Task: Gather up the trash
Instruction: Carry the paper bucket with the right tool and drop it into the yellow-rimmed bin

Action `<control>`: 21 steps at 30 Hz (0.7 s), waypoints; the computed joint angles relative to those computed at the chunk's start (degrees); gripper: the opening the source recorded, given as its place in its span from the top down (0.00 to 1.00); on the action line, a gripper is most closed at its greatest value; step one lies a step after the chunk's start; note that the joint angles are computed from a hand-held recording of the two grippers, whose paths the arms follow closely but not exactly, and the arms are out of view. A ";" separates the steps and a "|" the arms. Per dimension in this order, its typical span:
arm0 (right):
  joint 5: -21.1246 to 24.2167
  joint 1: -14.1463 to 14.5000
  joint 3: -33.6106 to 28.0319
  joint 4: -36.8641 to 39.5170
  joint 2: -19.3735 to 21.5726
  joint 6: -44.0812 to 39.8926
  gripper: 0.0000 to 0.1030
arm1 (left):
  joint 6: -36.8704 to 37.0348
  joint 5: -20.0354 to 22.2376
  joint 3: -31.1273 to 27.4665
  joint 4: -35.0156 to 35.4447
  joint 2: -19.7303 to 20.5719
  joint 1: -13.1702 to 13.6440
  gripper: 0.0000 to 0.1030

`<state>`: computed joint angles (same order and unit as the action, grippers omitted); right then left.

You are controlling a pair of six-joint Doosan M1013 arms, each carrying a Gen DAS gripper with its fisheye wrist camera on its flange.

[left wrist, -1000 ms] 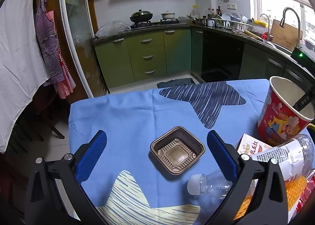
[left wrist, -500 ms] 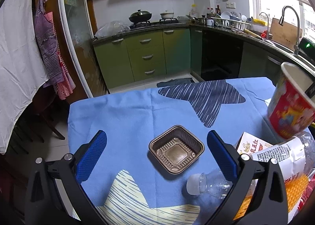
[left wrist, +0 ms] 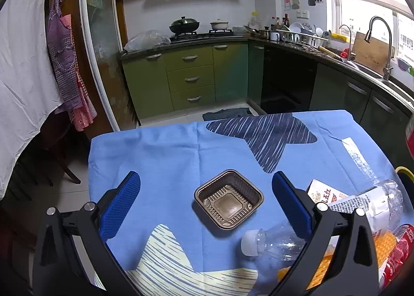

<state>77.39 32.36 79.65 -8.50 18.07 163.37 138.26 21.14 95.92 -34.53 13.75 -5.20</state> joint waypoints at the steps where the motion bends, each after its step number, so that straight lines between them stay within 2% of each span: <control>1: -0.72 -0.46 2.35 0.92 -0.91 0.87 0.96 | 0.06 -0.02 0.01 -0.03 0.00 -0.02 0.06; 6: -6.02 -2.34 12.85 6.14 -3.74 3.45 0.96 | -1.35 0.34 -0.17 1.93 0.26 -0.35 0.06; 9: -9.28 -2.97 16.52 8.45 -4.32 3.73 0.96 | -1.89 0.26 -0.20 2.63 0.34 -0.46 0.06; 16: -12.66 -3.64 20.14 11.99 -3.73 3.03 0.95 | -1.76 0.44 -0.28 2.54 0.46 -0.44 0.06; 21: -12.73 -4.13 20.91 11.72 -3.95 2.81 0.86 | -1.00 0.66 -0.15 2.26 0.57 -0.55 0.06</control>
